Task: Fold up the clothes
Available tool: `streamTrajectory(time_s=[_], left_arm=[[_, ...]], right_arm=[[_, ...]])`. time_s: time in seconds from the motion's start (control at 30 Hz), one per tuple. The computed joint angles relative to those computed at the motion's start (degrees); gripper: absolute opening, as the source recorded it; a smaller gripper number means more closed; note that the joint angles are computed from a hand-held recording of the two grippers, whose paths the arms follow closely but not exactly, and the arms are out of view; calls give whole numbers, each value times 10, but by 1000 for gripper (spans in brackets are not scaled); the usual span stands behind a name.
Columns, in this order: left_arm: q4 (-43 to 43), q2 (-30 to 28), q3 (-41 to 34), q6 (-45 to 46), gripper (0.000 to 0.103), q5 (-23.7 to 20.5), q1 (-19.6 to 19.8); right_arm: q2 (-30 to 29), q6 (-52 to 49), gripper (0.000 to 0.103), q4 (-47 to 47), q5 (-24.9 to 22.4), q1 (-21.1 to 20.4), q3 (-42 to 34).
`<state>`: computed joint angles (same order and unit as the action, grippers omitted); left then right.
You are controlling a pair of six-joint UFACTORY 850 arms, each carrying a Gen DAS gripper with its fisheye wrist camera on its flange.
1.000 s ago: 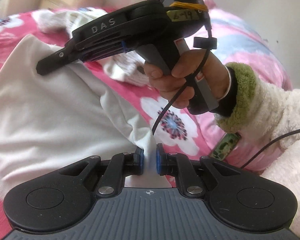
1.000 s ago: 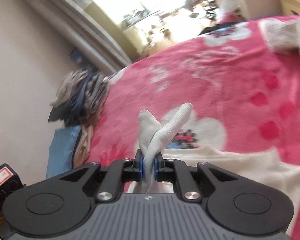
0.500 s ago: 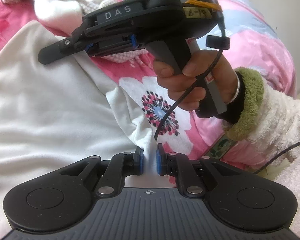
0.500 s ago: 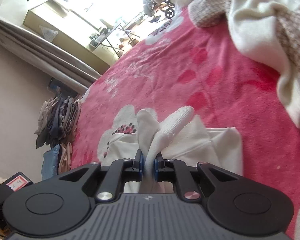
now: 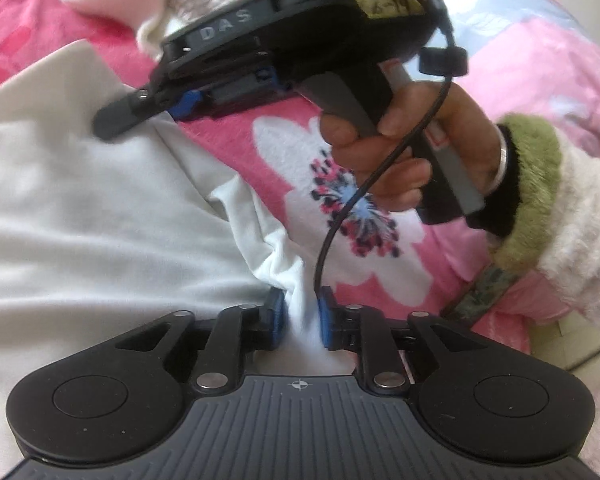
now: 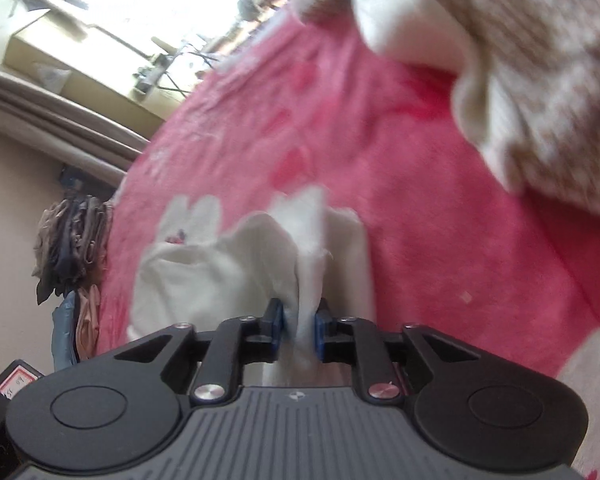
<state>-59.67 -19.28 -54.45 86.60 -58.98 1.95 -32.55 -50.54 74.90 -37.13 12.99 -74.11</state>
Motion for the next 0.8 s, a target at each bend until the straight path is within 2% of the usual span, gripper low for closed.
streamTrajectory(time_s=[0.03, 0.1, 0.2, 0.23, 0.37, 0.47, 0.6, 0.8], left_arm=[[-4, 4, 3, -1, 33, -2, 1], [-25, 16, 11, 17, 42, -13, 6], [-43, 32, 12, 39, 54, -40, 25], [-47, 38, 12, 43, 54, -48, 31], [-33, 61, 12, 48, 55, -76, 66], [9, 94, 27, 73, 55, -77, 98], [66, 154, 77, 132, 55, -29, 127], [87, 243, 177, 220, 55, 74, 152]], right_arm=[[2, -2, 28, 9, -5, -5, 6], [9, -11, 36, 35, -10, -14, 22], [33, -19, 47, 62, 6, -21, 49], [45, -19, 51, 68, 13, -23, 61], [110, -28, 52, 106, 42, -32, 128], [172, -37, 52, 139, 78, -28, 189], [242, 1, 53, 151, 121, -9, 259], [284, 162, 54, 1, 181, 46, 279]])
